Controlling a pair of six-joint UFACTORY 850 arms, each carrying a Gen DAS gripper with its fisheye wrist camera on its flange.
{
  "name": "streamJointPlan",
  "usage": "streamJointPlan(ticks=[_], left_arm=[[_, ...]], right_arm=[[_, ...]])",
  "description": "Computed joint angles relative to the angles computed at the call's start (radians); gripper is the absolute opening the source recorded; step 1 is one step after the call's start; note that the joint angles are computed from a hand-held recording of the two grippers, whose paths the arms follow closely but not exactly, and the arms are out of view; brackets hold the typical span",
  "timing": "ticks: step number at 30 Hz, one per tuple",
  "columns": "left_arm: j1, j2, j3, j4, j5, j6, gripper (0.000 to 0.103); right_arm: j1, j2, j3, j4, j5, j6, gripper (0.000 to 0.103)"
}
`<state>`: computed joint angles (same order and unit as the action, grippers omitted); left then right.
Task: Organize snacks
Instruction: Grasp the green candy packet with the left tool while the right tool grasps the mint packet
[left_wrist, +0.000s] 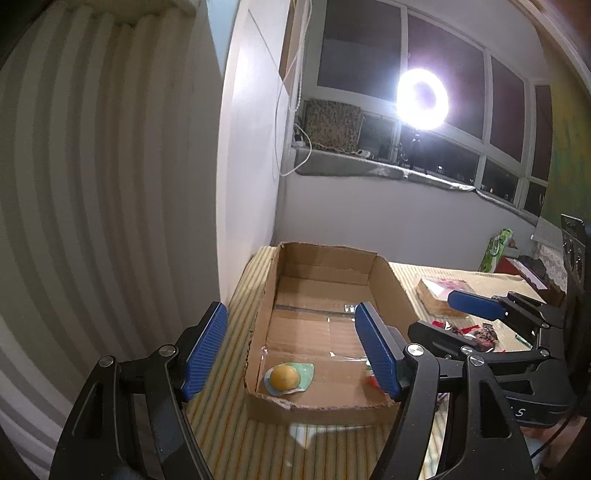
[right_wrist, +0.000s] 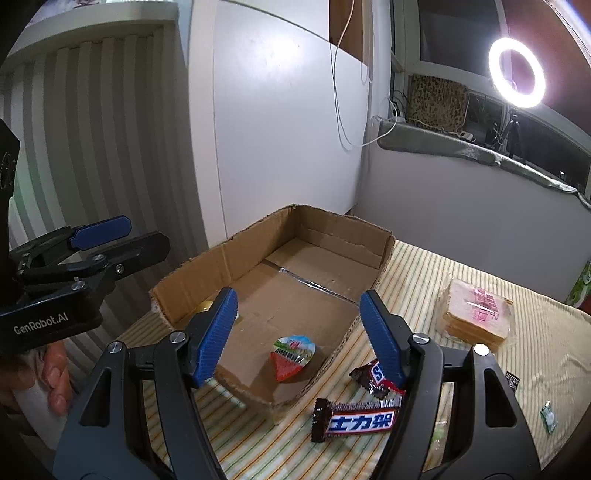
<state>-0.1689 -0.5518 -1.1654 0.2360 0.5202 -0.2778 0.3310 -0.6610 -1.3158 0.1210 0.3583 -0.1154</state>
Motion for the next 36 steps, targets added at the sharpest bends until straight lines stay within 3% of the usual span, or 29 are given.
streamJointPlan(ticks=[11,17,27,36], left_arm=[[-0.052,0.045,0.043,-0.125,-0.02,0.135,0.073],[-0.134,0.025,0.008,-0.181,-0.044,0.211,0.073],[-0.259,-0.019,-0.044,-0.123,-0.069,0.209,0.073],[-0.271,-0.021,-0.048,-0.072,-0.111,0.154,0.073]], right_arm=[[-0.05,0.098,0.173,-0.053,0.096,0.099,0.072],[-0.147,0.198,0.344,0.0,0.173,0.108,0.072],[-0.322,0.323,0.539,0.154,0.217,0.063,0.072],[-0.311,0.302,0.528,0.192,0.224,-0.007,0.072]])
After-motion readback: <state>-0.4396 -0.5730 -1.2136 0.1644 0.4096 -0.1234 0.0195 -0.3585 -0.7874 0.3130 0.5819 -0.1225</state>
